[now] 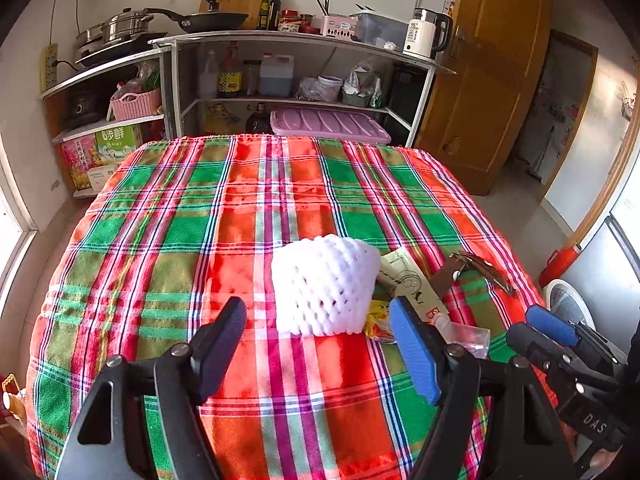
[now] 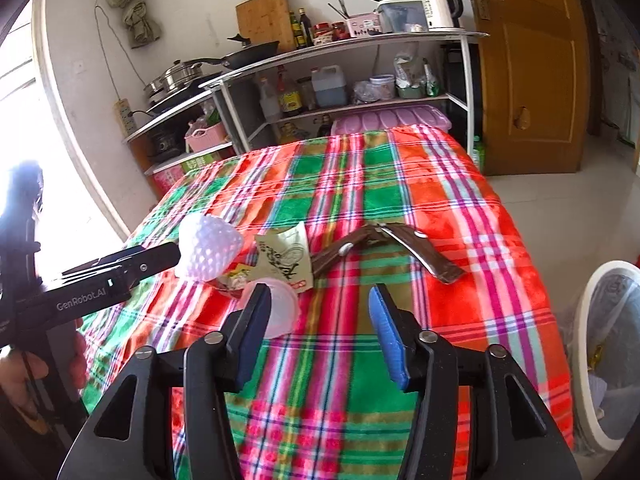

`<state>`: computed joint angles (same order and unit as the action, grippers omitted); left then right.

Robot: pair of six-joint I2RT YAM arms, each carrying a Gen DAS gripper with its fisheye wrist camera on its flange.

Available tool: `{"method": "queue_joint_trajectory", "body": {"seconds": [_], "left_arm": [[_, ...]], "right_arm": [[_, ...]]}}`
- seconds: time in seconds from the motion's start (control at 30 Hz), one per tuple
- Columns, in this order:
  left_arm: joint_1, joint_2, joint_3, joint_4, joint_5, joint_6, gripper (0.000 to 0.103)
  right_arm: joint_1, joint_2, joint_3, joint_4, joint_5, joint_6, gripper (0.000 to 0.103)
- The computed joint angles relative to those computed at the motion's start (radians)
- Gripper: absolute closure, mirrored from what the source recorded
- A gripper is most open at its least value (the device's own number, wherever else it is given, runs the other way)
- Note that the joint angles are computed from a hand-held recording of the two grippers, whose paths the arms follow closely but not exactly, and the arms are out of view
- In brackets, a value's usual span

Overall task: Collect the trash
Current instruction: 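Move both open tools back over the table trash, then grasp the other white foam net with the left tool while the right tool grasps the pink plastic cup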

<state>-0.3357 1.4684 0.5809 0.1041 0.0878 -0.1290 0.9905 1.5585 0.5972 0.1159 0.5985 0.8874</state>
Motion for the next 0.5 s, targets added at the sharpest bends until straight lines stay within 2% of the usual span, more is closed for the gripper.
{"method": "queue_joint_trajectory", "body": {"seconds": [0.1,0.23,0.5], "left_arm": [[0.028,0.044,0.025,0.001,0.017,0.005,0.025],[0.036,0.090,0.051,0.011,0.038,0.005,0.025],[0.011,0.165,0.106,0.021,0.037,0.002,0.025]], "right_arm": [[-0.007,0.056,0.032,0.055,-0.047,-0.051,0.044],[-0.012,0.133,0.110,0.000,-0.060,-0.064,0.044],[-0.026,0.172,0.138,-0.010,-0.090,-0.079,0.044]]}}
